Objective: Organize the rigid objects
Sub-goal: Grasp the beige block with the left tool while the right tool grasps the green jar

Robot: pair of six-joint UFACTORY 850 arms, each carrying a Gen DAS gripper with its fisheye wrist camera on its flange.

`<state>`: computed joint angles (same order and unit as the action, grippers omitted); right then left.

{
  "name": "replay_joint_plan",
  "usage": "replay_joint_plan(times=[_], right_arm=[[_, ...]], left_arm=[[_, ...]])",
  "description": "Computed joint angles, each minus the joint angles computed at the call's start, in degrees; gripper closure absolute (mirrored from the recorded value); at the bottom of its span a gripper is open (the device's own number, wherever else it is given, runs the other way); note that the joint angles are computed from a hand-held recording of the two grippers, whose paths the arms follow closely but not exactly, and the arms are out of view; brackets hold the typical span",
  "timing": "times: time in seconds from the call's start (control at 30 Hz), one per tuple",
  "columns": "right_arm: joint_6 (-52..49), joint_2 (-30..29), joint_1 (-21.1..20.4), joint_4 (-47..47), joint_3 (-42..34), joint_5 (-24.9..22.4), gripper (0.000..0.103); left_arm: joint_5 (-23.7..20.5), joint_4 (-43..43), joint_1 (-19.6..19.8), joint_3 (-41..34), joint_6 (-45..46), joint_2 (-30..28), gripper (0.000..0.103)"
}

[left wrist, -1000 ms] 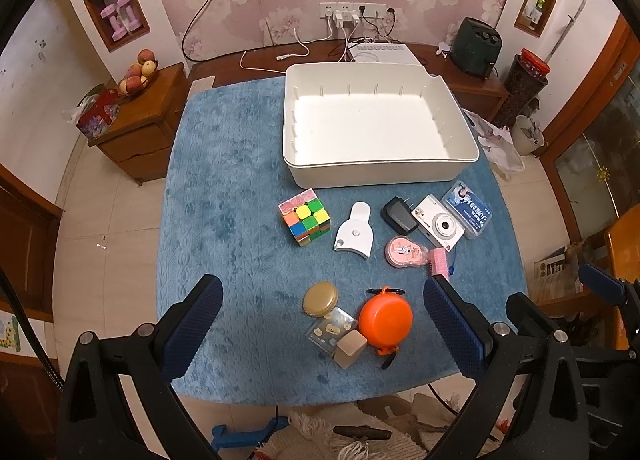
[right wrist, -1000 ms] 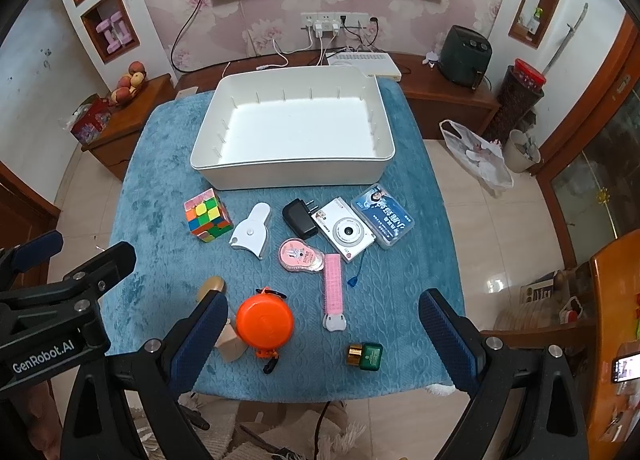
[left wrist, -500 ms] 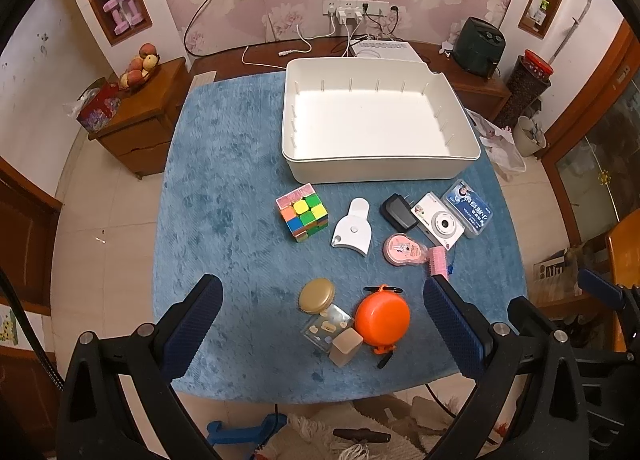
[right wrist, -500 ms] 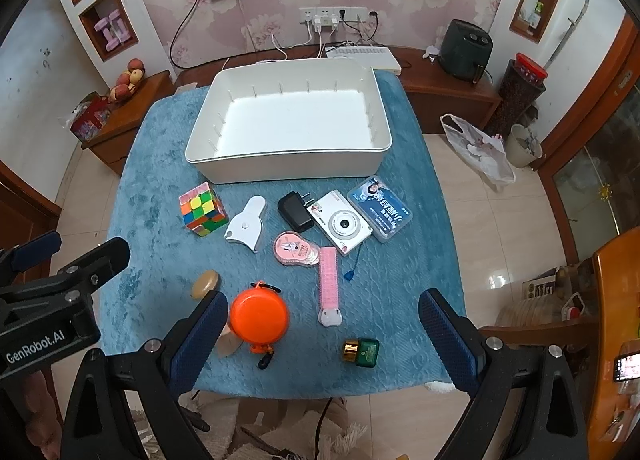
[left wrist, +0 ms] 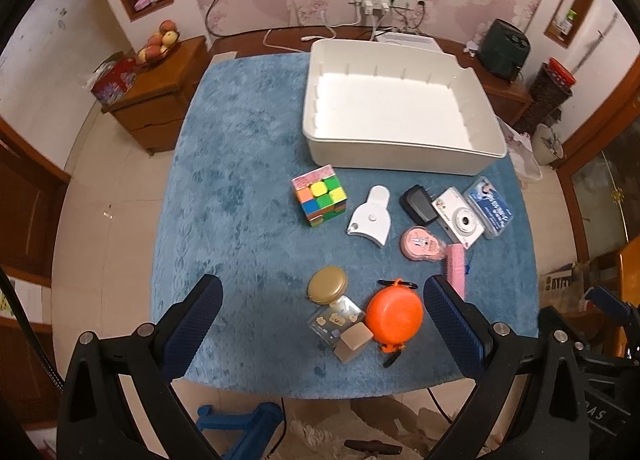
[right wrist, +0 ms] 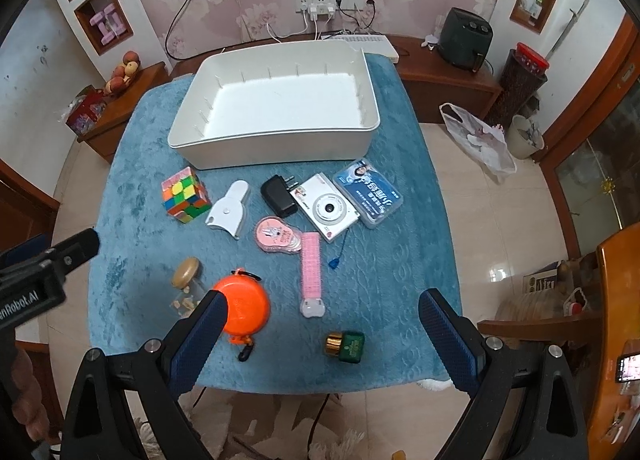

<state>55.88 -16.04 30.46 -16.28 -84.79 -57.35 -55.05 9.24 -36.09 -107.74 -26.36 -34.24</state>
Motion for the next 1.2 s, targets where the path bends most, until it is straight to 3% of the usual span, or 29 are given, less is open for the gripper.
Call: replay_joint_plan(times=[0.2,0.27,0.43,0.6,0.73,0.83,0.93,1.2], right_arm=[[-3.24,1.59,-1.86,2.65,5.21,4.25,0.006],[-5.49,2.71,-3.0,4.81,8.4,7.6,0.006],[-11.53,4.77,-4.61,8.13,15.28,15.35,0.006],[-18.57,4.62,-5.29,12.9,18.86,17.02,0.006],[-21.75,3.25,-4.2,13.24,19.72,16.19,0.006],[-25.32,2.55,-3.81,16.13,20.52,16.33,0.015],[-27.12,2.27,-3.55,17.91,21.28,16.7,0.017],[-28.46,2.7,-3.63,19.08,22.61,18.09,0.022]], left_arm=[[-0.69,0.17,0.75,2.7,-2.43,-0.12,0.002],[-0.26,0.54,0.77,4.55,-3.17,0.23,0.002],[4.28,-2.85,0.77,12.1,-0.01,2.43,0.003],[10.53,-6.9,0.63,19.62,5.16,4.2,0.003],[12.74,-7.5,-0.05,23.18,8.1,4.62,0.003],[13.96,-8.82,-0.62,25.32,9.52,4.63,0.003],[15.4,-11.64,-0.74,26.7,10.55,4.42,0.003],[19.33,-23.03,1.21,27.45,18.0,2.29,0.026]])
